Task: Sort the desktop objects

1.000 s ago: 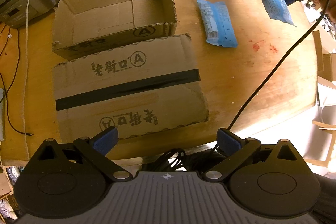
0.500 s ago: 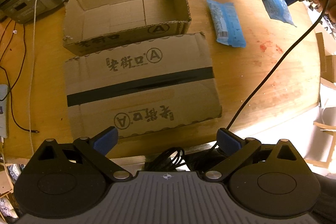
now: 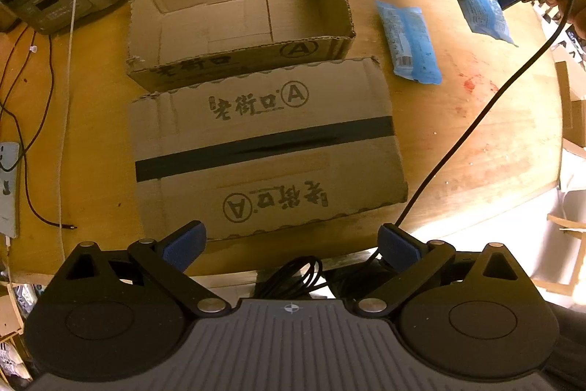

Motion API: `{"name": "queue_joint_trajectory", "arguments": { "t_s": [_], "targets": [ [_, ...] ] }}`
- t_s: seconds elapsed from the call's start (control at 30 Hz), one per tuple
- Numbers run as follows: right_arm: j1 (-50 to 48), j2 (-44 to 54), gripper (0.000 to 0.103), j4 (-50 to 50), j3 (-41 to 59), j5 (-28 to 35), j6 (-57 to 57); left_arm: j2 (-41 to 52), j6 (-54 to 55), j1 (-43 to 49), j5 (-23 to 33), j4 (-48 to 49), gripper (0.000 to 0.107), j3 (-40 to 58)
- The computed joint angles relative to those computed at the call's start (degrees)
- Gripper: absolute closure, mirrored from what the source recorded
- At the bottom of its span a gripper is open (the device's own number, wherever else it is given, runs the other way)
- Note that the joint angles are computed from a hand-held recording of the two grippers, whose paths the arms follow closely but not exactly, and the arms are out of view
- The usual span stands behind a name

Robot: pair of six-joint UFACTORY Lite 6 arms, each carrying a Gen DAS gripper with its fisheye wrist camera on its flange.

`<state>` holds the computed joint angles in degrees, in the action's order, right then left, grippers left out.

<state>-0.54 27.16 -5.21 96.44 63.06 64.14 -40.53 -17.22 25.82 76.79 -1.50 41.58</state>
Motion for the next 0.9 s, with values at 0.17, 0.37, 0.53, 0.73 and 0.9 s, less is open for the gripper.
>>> {"name": "queue_joint_trajectory", "arguments": {
  "t_s": [0.17, 0.37, 0.53, 0.73, 0.9],
  "targets": [
    [0.54, 2.33, 0.034, -0.03, 3.19, 0.9, 0.71, -0.57, 3.1, 3.17, 0.37, -0.3, 0.004, -0.32],
    [1.15, 5.38, 0.034, -0.04, 7.52, 2.27, 1.1, -1.21, 7.18, 7.39, 1.04, -0.53, 0.004, -0.57],
    [1.64, 7.89, 0.034, -0.09, 11.13, 3.35, 1.76, -1.81, 11.22, 11.47, 1.64, -0.84, 0.004, -0.7],
    [2.37, 11.41, 0.034, -0.32, 16.67, 5.16, 2.3, -2.52, 16.24, 16.51, 2.33, -1.1, 0.004, -0.92],
    [2.82, 14.74, 0.034, -0.58, 21.96, 7.04, 3.08, -2.99, 20.62, 21.11, 2.77, -1.39, 0.004, -1.05]
  ]
}}
